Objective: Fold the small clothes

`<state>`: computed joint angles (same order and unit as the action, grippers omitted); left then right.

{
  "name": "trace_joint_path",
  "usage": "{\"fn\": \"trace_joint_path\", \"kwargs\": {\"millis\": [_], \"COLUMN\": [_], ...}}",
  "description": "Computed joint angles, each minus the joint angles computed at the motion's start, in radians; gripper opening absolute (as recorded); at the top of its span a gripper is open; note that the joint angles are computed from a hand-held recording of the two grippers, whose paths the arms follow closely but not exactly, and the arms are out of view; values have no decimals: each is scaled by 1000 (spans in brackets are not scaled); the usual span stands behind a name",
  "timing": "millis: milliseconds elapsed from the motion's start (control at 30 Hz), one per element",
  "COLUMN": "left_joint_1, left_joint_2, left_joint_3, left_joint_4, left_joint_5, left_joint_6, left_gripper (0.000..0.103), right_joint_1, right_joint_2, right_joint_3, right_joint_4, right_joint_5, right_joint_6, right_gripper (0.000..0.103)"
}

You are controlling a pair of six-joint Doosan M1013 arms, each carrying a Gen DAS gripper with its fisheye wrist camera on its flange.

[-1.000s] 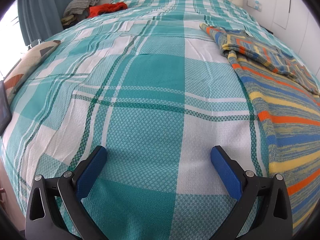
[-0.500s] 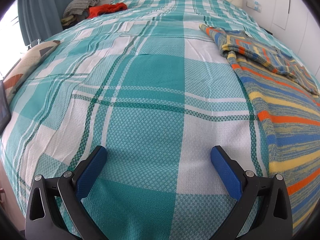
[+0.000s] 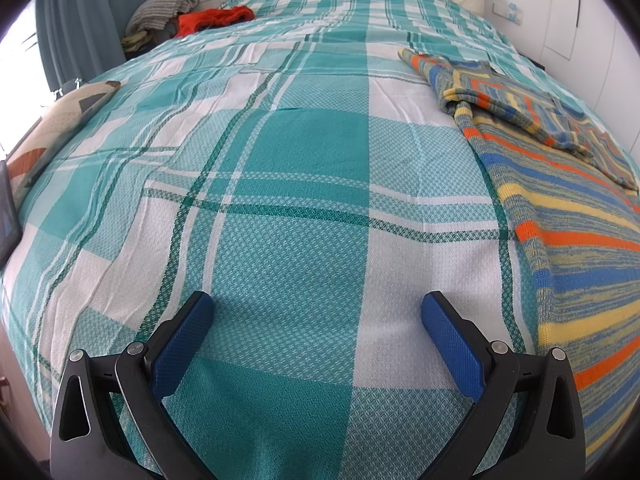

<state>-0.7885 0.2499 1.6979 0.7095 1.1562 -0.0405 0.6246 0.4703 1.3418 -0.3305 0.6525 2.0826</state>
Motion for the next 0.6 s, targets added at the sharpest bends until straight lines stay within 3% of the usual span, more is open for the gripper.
{"fn": "trace_joint_path", "kwargs": {"millis": [600], "left_joint_1": [1], "left_joint_2": [0], "left_joint_3": [2], "left_joint_4": [-6], "left_joint_5": [-7], "left_joint_6": [1], "left_gripper": [102], "right_joint_1": [1], "right_joint_2": [2], "right_joint_3": [-2], "right_joint_4": [-3], "right_joint_5": [4], "right_joint_6": [1], "right_gripper": [103]}}
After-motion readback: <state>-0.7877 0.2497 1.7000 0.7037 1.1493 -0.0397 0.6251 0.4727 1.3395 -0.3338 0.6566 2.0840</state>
